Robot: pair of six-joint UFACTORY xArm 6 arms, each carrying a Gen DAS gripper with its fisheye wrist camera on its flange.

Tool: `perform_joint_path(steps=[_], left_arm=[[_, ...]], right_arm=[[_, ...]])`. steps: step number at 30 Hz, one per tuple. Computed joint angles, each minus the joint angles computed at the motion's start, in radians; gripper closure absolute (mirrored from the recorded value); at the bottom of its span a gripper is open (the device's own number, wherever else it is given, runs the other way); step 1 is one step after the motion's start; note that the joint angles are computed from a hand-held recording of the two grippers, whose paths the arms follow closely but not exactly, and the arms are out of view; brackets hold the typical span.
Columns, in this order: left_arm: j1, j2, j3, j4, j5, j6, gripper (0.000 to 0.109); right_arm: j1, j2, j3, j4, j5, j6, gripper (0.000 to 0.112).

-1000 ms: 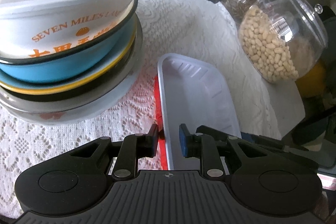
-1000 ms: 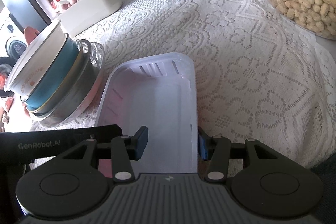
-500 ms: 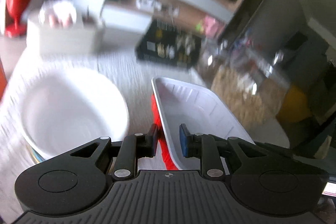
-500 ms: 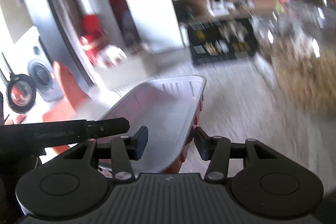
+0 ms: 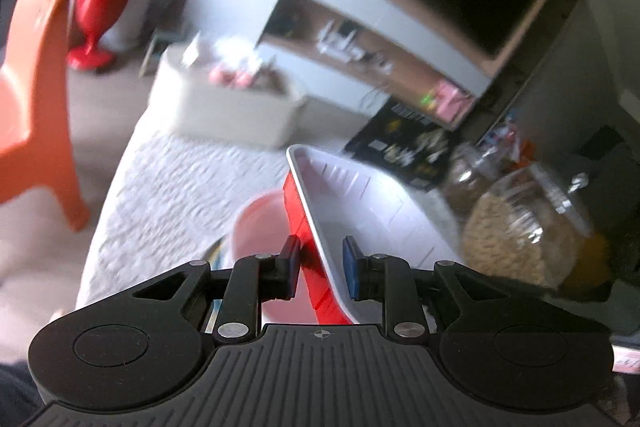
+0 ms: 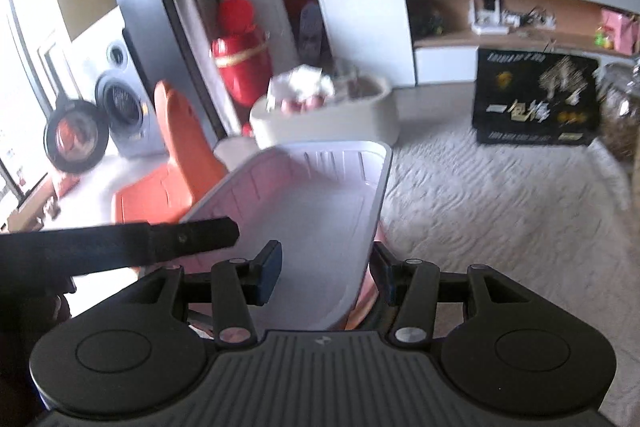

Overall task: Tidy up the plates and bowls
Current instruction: 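Lift the foil tray off the table with both grippers, then carry the foil tray with both grippers and lower it onto the bowl stack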

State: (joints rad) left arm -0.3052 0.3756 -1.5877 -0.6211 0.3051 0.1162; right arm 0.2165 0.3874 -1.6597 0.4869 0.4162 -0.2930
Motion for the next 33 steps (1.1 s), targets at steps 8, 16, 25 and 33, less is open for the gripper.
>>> perform_joint_path(steps=[8,16,25,33], left_arm=[[0.048,0.037,-0.043,-0.261,0.109,0.186,0.084],[0.052,0.022,-0.028,-0.306,0.114,0.19,0.085],[0.047,0.012,-0.015,-0.316,0.123,0.186,0.085],[0.049,-0.004,0.004,-0.304,0.116,0.162,0.085]], right_arm=[[0.01,0.04,-0.045,-0.013,0.054,0.013,0.063],[0.006,0.033,-0.041,-0.014,0.068,0.008,0.064],[-0.004,0.017,-0.035,-0.053,0.099,0.039,0.064],[-0.012,0.01,-0.033,-0.051,0.087,0.064,0.064]])
